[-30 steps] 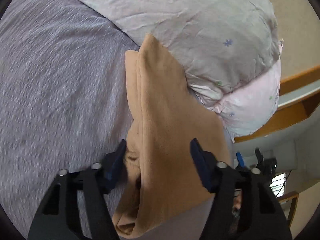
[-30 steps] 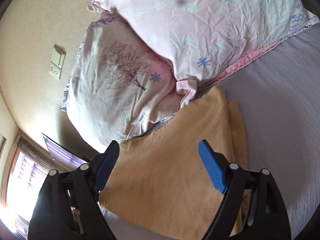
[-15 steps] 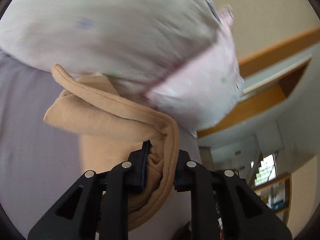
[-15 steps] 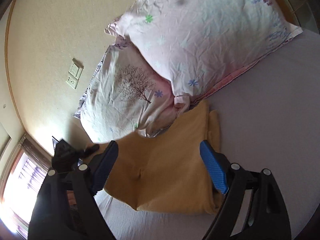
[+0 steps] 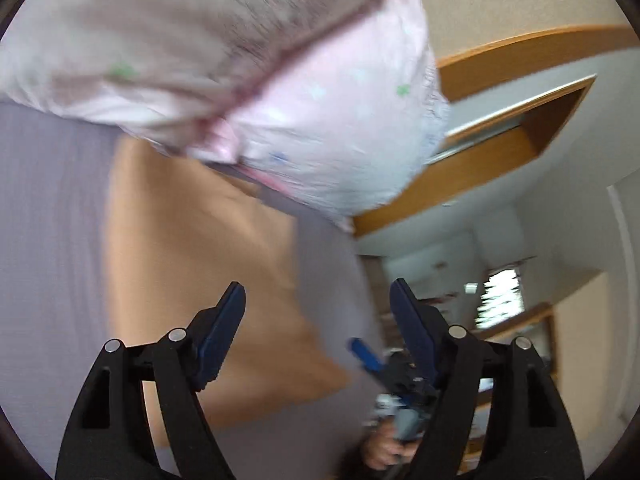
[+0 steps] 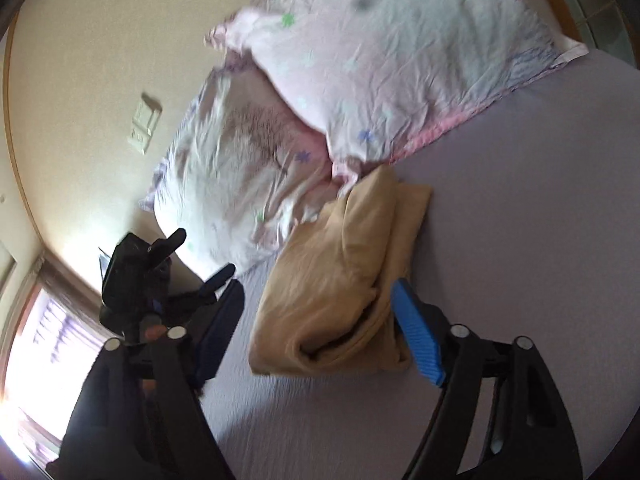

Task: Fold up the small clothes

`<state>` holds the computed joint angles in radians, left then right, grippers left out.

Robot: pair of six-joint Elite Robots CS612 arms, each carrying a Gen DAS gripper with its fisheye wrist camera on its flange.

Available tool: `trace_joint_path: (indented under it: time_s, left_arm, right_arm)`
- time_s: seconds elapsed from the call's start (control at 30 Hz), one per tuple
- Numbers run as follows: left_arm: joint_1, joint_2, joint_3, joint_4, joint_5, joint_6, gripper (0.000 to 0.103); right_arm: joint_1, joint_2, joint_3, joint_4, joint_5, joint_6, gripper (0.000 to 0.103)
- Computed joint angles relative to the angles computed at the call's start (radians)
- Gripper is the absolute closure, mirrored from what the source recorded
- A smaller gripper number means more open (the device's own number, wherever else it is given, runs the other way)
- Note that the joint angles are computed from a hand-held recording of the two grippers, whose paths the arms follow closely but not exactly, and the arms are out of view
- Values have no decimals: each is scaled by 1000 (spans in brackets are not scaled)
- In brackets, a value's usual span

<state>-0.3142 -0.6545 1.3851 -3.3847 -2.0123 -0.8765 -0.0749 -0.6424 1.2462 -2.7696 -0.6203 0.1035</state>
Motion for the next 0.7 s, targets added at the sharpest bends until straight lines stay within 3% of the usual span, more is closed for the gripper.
trace_joint_path:
  time_s: [0.1,0.23,0.3,0.4,0.43,0.5,0.6,0.63,0.7]
  left_arm:
    - [2,-38,59,95,86,9,29]
    - [10,-21,57,160,57,-7,29]
    - [9,-15,50,197,38,9,29]
    - [8,-10,53,222,10,35,29]
    - [8,-9,52,222,1,41,29]
    - [9,-8,51,227,-11,49,29]
    - [8,14,19,232,-36,61,29]
    - [7,16,13,236,-40,68,29]
    - [6,22,11,229,-51,80,29]
  right_arm:
    - [15,-15,12,81,-18,-67,41]
    - [36,-35,38,90,-77,-132,44]
    - [48,-39,37,121,-134,-179,100]
    - [44,-33,33,128,-247,-104,98]
    - [35,-23,22,158,-241,-66,98]
    - [19,-11,19,162,-163,-38,97]
    - [11,2,4,49,-84,40,73]
    - [11,13,-14,5,-79,72,50]
    - [25,43,-91,22,-131,73,48]
